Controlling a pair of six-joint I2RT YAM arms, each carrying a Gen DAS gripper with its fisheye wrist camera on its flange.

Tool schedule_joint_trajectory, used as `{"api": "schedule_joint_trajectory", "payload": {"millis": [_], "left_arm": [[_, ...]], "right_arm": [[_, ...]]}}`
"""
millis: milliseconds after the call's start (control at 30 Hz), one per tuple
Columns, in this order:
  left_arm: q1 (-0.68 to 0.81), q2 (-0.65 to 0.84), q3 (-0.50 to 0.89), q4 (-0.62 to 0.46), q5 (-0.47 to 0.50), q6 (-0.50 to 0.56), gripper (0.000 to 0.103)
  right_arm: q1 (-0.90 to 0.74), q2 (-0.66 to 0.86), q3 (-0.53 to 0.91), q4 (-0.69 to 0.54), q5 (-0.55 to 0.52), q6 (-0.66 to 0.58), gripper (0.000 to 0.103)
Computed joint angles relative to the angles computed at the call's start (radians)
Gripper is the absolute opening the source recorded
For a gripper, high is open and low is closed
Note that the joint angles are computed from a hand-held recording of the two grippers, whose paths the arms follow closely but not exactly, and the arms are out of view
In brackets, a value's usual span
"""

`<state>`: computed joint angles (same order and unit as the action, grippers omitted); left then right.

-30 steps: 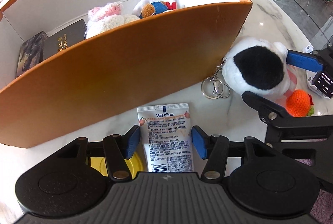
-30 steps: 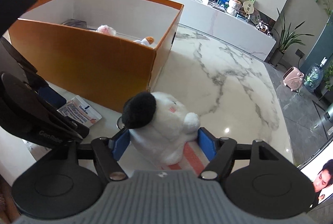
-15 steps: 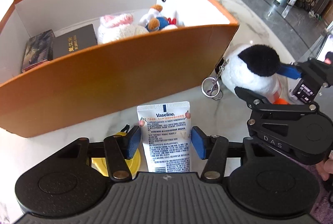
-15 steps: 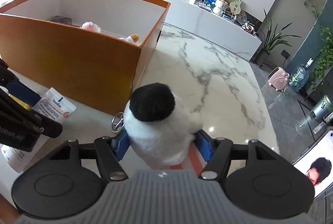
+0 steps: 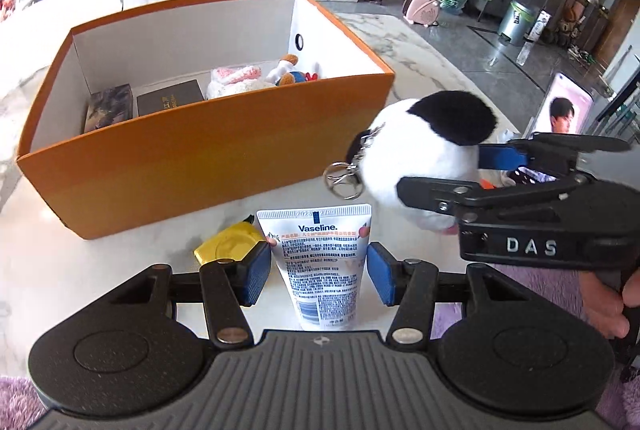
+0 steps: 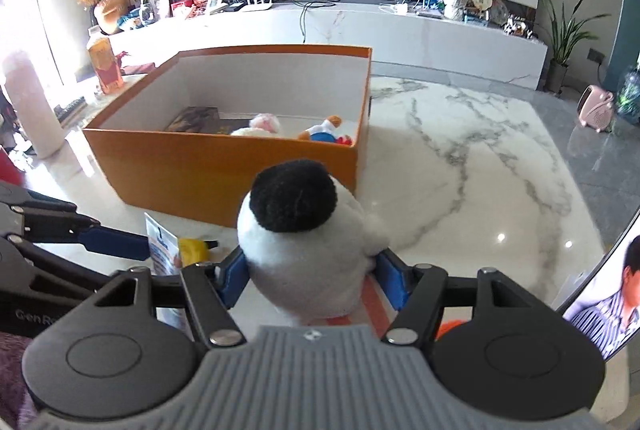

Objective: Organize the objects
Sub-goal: 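Lift the Vaseline tube with the left tool while the right tool lifts the white plush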

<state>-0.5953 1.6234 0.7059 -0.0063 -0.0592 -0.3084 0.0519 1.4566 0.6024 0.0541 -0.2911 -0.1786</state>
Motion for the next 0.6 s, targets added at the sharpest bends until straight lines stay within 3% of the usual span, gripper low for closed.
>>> {"api": "schedule_joint_trajectory", "payload": {"millis": [33,67,100,133,200,300,500,600], "left_arm": [[-0.012,-0.017,-0.024,0.015,-0.011,0.008,0.058],[-0.023,-0.041,-0.053,0.034,-0.007,0.022,0.048],[-0.028,-0.055,-0.067,0.034,0.009,0.041,0.02],[-0.046,-0.074,-0.083,0.029,-0.002,0.047,0.016],[-0.078,-0.072,-0.096,0.02,-0.054,0.059,0.018],[-0.083,-0.073,-0.126,0.031,-0.047,0.036,0.018],[-0.104,-0.12,-0.174,0.075,-0.062,0.027,0.047],[-0.102,-0.166,-0.194,0.071,-0.028,0.018,0.052]], "right_arm": [[-0.006,-0.001,-0.003,-0.017,-0.029,0.016,0.068],[-0.012,0.0,-0.004,-0.034,-0.058,0.029,0.068],[-0.022,0.003,-0.007,-0.053,-0.088,0.044,0.068],[-0.032,0.011,-0.007,-0.07,-0.116,0.056,0.068],[-0.051,0.03,-0.005,-0.103,-0.163,0.078,0.068],[-0.067,0.035,-0.021,-0.139,-0.196,0.103,0.068],[-0.041,-0.01,-0.075,-0.12,-0.204,0.106,0.068],[-0.033,-0.029,-0.08,-0.127,-0.193,0.097,0.068]]}}
